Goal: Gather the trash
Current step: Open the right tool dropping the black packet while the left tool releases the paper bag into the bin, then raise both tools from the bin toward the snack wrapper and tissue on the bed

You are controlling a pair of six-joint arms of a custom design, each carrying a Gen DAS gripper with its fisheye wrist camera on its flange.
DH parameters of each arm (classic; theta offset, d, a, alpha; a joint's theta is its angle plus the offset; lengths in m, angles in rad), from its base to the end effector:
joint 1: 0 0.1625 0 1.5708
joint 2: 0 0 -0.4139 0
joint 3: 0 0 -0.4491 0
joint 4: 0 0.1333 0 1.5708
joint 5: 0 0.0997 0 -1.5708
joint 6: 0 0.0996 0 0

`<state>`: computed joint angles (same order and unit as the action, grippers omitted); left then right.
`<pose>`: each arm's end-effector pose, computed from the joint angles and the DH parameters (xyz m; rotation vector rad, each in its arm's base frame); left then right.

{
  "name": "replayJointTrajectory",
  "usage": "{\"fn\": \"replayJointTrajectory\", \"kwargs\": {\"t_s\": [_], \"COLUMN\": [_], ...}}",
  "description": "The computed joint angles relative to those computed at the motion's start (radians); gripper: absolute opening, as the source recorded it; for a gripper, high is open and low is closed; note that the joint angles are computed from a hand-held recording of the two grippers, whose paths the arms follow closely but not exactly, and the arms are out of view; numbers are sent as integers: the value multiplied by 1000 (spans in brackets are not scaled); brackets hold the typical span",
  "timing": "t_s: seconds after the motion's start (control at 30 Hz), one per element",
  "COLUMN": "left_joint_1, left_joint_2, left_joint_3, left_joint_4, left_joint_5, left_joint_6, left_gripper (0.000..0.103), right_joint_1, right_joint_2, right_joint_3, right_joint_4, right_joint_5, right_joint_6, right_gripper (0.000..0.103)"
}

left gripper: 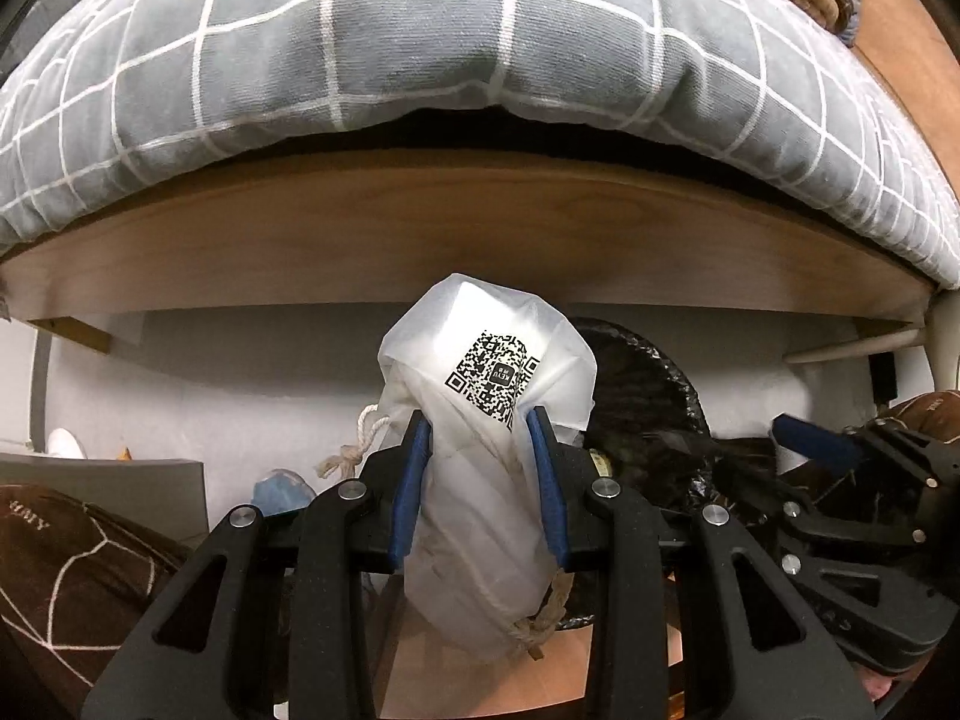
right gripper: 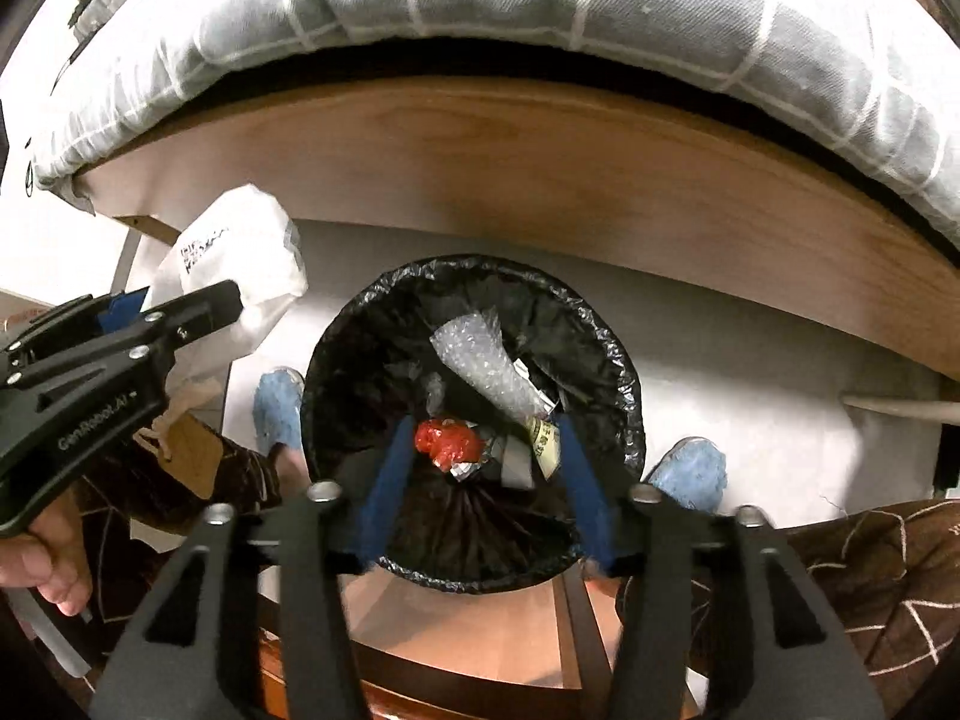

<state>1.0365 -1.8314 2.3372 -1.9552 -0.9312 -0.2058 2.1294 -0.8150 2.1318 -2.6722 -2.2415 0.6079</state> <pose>-0.0253 -0.4213 0.2534 0.4582 2.4568 -0.1577 0.3136 -0.3670 -0.0685 0.0320 -2.4582 0.2498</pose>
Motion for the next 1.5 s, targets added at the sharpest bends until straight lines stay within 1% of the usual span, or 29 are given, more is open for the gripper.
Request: {"fn": "replayJointTrajectory", "kwargs": {"t_s": [0.17,0.23,0.27,0.33,0.43,0.47,0.53,0.63,0.83,0.93,1.03,1.07,1.17,1.27,1.33,1.4,1.5], "left_joint_1": [-5,-5,-14,-13,-14,-12,-20,-34,-47,-61,-63,-64,-68,-74,-80,-83,-93], "left_joint_2": [2,5,6,11,29,35,45,59,105,116,123,124,128,130,122,116,103], "left_joint_3": [-1,-1,1,3,4,4,8,18,36,43,48,50,56,62,69,71,76], "left_joint_4": [3,-2,3,-6,-16,-23,-30,-44,-57,-73,-94,-97,-100,-109,-120,-127,-140], "left_joint_5": [1,-1,-4,-11,-20,-23,-31,-32,-47,-54,-58,-58,-55,-44,-37,-34,-24], "left_joint_6": [-7,0,-11,0,1,5,4,10,-9,-15,0,-1,-7,-16,-18,-18,-14], "left_gripper": [33,33,33,33,33,33,33,33,33,33,36,39,43,54,56,68,74], "right_joint_1": [13,18,21,27,41,48,54,51,28,35,35,34,29,24,23,23,23], "right_joint_2": [-10,-19,-24,-35,-49,-54,-64,-88,-131,-139,-149,-153,-153,-140,-136,-133,-125], "right_joint_3": [1,5,9,15,21,22,22,33,60,63,67,69,69,69,69,68,67], "right_joint_4": [-5,-12,-16,-19,-14,1,26,36,25,39,43,41,31,9,-1,0,-20], "right_joint_5": [-43,-66,-83,-121,-187,-224,-269,-316,-324,-346,-357,-353,-349,-349,-346,-350,-350], "right_joint_6": [16,25,30,46,76,90,102,111,139,150,158,156,155,137,130,127,116], "right_gripper": [71,81,83,91,95,95,95,95,95,95,95,95,95,95,95,95,95]}}
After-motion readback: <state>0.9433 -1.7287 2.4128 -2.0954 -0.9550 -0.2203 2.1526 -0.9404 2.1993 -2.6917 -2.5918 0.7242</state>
